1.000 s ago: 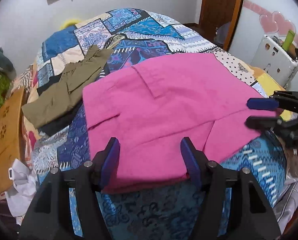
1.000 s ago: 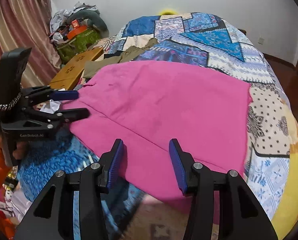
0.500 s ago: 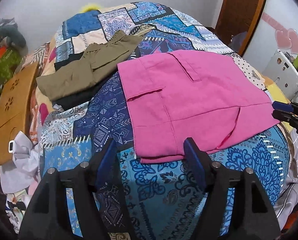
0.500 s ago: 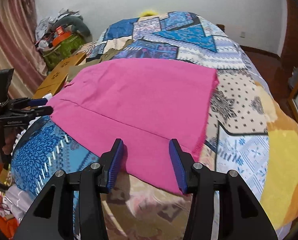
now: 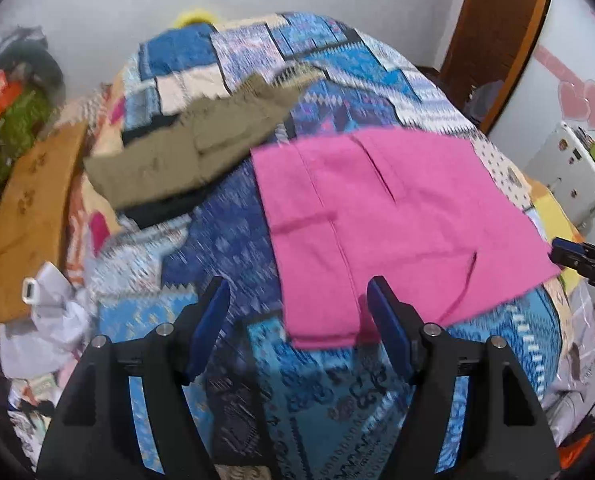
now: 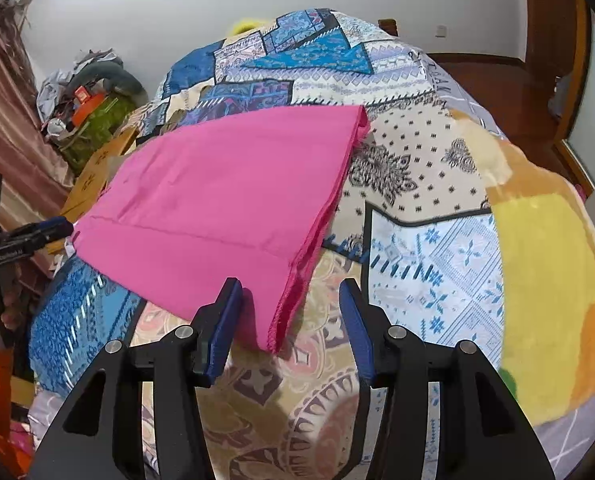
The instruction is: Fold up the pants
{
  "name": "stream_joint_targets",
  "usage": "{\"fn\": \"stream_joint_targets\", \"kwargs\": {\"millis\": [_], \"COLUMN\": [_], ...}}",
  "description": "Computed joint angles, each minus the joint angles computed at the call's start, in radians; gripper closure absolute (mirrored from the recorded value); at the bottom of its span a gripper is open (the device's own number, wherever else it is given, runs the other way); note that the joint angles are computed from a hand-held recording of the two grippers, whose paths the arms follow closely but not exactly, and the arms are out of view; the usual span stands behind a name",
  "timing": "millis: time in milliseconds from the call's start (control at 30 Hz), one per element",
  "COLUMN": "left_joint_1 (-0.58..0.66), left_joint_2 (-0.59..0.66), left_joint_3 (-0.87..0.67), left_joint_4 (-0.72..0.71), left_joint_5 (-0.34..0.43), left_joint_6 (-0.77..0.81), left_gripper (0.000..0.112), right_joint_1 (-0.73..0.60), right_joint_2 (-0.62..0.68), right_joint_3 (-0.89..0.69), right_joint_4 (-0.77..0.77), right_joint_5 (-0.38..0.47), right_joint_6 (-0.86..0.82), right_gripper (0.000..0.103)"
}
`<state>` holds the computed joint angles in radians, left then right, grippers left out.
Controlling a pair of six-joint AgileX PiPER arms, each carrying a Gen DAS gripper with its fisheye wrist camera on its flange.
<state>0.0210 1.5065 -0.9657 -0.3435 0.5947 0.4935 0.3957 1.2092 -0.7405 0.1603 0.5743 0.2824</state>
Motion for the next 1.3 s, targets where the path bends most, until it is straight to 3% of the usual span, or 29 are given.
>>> {"fn": "stream_joint_targets", "kwargs": {"millis": [167,333,833,1033,1200,1300], "left_joint_1": [-0.007,-0.020,-0.088,-0.093,-0.070,-0.063], "left_joint_2": [0.062,0.168,0.514,0.624,0.710,0.744], "left_joint_3": [-0.125,-0.274,-0.683,-0.800,-0.888,-0.905], "left_joint_4": [0.052,0.067,0.183,0.174,0.086,0.059], "left_joint_5": [0.012,0.034,0.150,0.195,0.266,0.290], "left_joint_6": [-0.076,-0.123,-0.269,-0.275,-0.226,-0.210], "left_gripper": [0.041,0.041,0.040,0.040,0.040,0.040], "right_joint_1": [-0.003,-0.060,-0.225,-0.288,-0.308,-0.328], "right_joint_2": [0.005,0.059,0.358,0.515,0.608,0.667], "right_joint_3": [-0.051,-0.112,-0.295,-0.392,-0.456,-0.504], "right_joint_4": [-0.097,-0.063,0.163,0.306,0.317,0.389], "right_joint_5": [-0.011,-0.032,-0.083,-0.067,-0.094,-0.057], "right_joint_6": [0.048,-0.021,-0.316,-0.450,-0.444,-0.490], "right_gripper": [0.055,0.055,0.055,0.055,0.049,0.049]}}
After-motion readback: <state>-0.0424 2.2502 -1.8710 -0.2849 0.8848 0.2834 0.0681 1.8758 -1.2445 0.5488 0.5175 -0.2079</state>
